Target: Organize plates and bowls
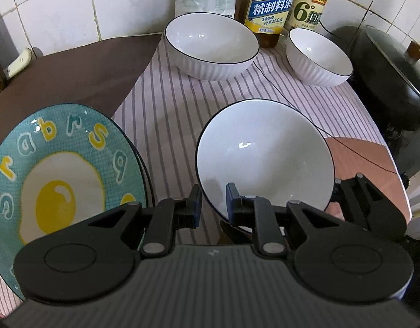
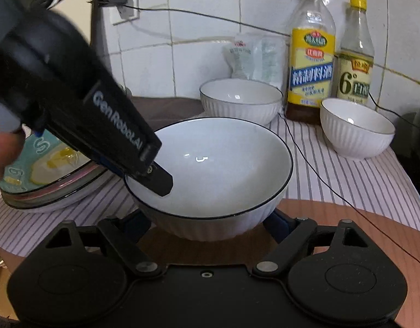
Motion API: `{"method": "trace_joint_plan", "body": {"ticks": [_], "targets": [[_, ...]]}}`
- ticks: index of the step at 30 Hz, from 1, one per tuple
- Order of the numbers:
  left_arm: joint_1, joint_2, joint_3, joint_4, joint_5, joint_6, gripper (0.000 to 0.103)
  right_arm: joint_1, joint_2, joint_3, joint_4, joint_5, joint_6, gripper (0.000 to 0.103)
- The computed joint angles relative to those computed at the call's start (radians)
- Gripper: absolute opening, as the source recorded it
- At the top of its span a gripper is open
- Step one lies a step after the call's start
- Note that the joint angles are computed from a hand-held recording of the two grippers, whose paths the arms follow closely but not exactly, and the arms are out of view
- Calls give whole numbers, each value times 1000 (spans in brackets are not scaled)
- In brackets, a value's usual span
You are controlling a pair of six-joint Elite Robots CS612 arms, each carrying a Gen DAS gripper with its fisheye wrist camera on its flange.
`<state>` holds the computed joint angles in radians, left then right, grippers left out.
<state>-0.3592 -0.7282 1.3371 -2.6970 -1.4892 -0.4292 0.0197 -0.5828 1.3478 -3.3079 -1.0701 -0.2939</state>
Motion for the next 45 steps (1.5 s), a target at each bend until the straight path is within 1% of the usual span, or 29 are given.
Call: {"method": "trace_joint_plan", "body": {"ticks": [2, 5, 6, 9, 10, 13, 15, 18, 20, 23, 25, 27, 28, 30, 31, 33, 34, 35, 39, 42, 44, 45], "targets": [[3, -3, 1, -2, -11, 0, 20, 0, -16, 22, -3, -15, 14, 90], [6, -13, 14, -22, -13, 6, 19, -9, -41, 62, -38, -12, 37, 91], [11, -18, 21, -34, -31, 2, 19, -11, -50, 74, -51, -14, 40, 91], [34, -31, 41, -73, -124, -46, 19, -18, -76, 107, -91, -19, 50, 91], [38, -36, 50, -89, -134, -56, 19, -22, -84, 117, -103, -15, 62, 91], [41, -57, 79, -141, -118, -49, 20, -31, -103, 128, -120, 5, 116, 91], [45, -69, 91, -167, -111, -38, 20, -34, -115, 128, -110, 15, 162, 91], [56, -81, 98, -211, -107, -20, 20, -36, -123, 115, -93, 21, 241, 91], [63, -82, 91, -228, -104, -8, 20, -38, -124, 100, -88, 39, 305, 91], [75, -73, 73, -259, -108, -7, 21, -40, -105, 50, -82, 78, 410, 91], [81, -59, 49, -260, -108, -7, 22, -36, -92, 11, -52, 81, 467, 90], [87, -41, 18, -260, -109, -1, 23, -31, -76, -36, -8, 75, 521, 87], [90, -31, 2, -261, -108, 0, 25, -29, -68, -61, 24, 76, 551, 86], [98, -6, -40, -256, -113, 5, 29, -30, -49, -118, 103, 100, 612, 82], [101, 6, -60, -245, -114, 5, 34, -32, -35, -152, 149, 116, 645, 79], [107, 36, -113, -207, -120, 14, 34, -33, -10, -209, 221, 138, 692, 74], [109, 51, -140, -180, -117, 14, 35, -31, 2, -237, 258, 136, 706, 73], [109, 68, -171, -149, -113, 18, 35, -26, 13, -262, 291, 116, 713, 71], [110, 126, -266, -57, -98, 37, 36, -5, 52, -356, 404, 21, 667, 69], [112, 164, -326, 2, -96, 40, 37, 7, 86, -423, 469, -33, 648, 66], [112, 186, -360, 29, -92, 43, 37, 13, 106, -459, 504, -59, 644, 59], [113, 193, -370, 38, -93, 40, 35, 15, 115, -475, 514, -67, 647, 57]]}}
